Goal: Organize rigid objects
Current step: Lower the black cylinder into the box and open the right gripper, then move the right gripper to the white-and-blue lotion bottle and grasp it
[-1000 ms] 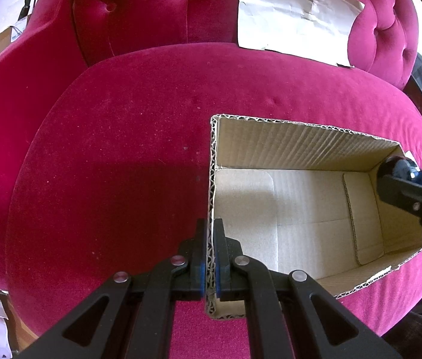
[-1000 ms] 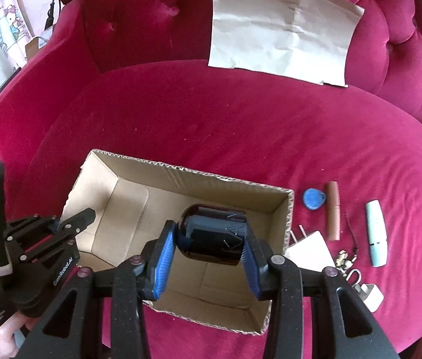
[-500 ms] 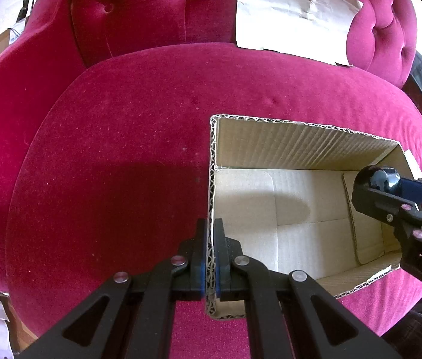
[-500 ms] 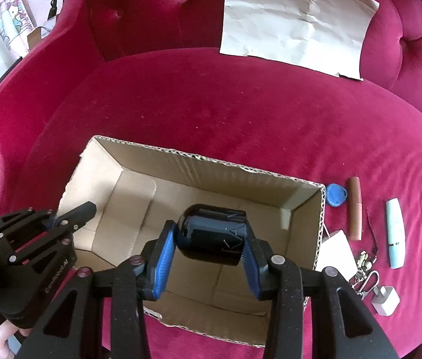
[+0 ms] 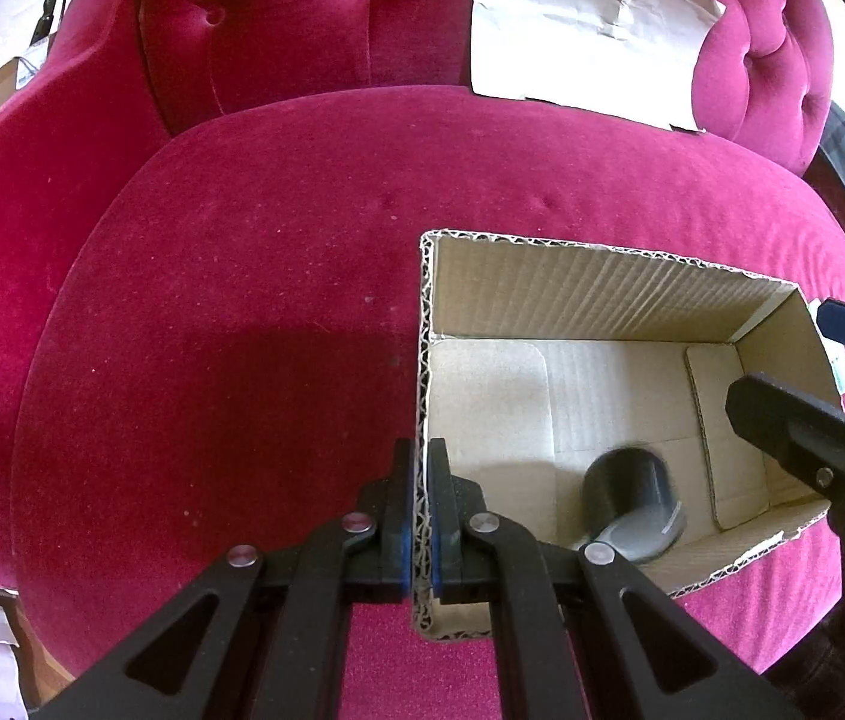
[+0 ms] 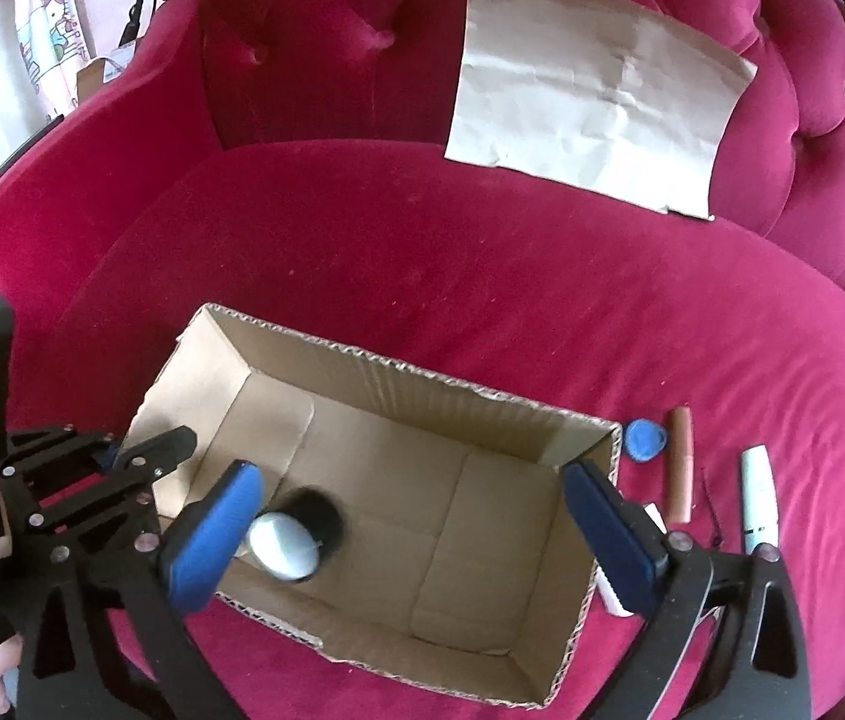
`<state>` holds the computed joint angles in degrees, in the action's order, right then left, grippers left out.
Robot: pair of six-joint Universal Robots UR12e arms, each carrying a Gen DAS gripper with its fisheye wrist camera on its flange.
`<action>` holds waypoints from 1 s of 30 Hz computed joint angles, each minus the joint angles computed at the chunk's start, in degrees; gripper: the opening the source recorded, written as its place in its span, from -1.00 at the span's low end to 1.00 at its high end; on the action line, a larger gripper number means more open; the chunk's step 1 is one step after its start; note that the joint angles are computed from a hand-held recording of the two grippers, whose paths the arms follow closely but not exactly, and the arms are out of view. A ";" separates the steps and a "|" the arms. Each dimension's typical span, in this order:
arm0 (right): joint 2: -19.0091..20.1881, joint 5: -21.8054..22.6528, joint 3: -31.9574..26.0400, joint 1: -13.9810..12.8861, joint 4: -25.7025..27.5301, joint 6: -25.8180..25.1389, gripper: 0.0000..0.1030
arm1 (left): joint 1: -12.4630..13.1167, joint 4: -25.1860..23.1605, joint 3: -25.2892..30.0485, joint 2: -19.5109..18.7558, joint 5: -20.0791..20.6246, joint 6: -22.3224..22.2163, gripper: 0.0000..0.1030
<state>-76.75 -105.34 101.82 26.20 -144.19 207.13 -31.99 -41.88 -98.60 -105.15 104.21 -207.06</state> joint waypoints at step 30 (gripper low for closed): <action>-8.36 -10.11 7.33 -6.65 1.81 9.27 0.99 | 0.14 0.12 -0.29 0.29 -0.19 0.88 -0.94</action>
